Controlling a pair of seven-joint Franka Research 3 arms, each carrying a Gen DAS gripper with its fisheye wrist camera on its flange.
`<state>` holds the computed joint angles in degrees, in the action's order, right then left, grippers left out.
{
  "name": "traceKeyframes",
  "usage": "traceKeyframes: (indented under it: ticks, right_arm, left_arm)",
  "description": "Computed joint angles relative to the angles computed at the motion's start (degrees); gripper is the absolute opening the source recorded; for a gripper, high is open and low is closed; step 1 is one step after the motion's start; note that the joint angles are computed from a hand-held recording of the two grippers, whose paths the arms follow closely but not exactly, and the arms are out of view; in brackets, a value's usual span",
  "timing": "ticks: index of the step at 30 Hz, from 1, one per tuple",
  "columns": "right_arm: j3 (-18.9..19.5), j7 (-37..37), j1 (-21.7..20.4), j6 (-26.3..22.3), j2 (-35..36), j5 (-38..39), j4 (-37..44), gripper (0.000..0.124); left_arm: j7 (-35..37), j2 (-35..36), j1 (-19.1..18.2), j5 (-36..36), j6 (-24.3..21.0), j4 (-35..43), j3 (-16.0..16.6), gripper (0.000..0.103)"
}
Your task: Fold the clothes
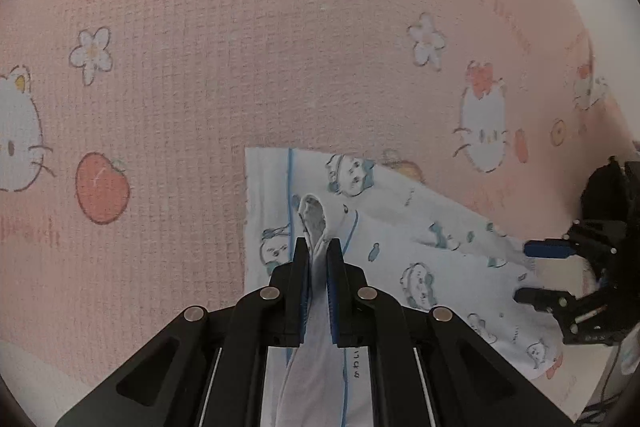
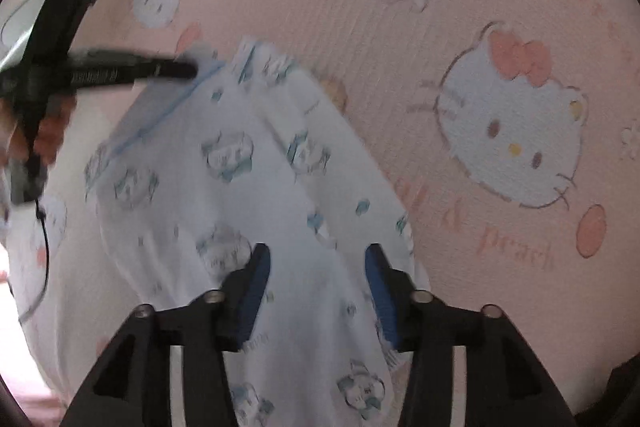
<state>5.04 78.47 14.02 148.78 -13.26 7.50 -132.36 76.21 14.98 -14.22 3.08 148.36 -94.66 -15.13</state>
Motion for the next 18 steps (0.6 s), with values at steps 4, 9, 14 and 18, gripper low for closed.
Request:
traceKeyframes:
  ticks: [4,9,14,18]
  right_arm:
    - [-1.36,-2.18,0.28,-0.6,-0.37,2.07,-1.25,0.049]
    - [-1.96,-6.36,0.3,0.21,0.34,5.55,-2.0,0.049]
    - [-0.25,-5.25,-0.86,-0.59,1.76,0.0,-1.3,0.014]
    - [0.71,-1.19,-1.33,-0.91,1.95,-4.1,-0.71,0.003]
  left_arm:
    - [-0.34,0.0,0.55,-1.4,0.49,-0.54,-0.14,0.006]
    - [-1.38,0.13,0.28,-0.83,-0.86,-0.33,0.14,0.006]
    - [-2.22,0.47,-0.23,0.37,-1.25,0.13,0.26,0.006]
    - [-2.59,0.78,-0.75,1.76,-1.42,0.53,0.37,0.006]
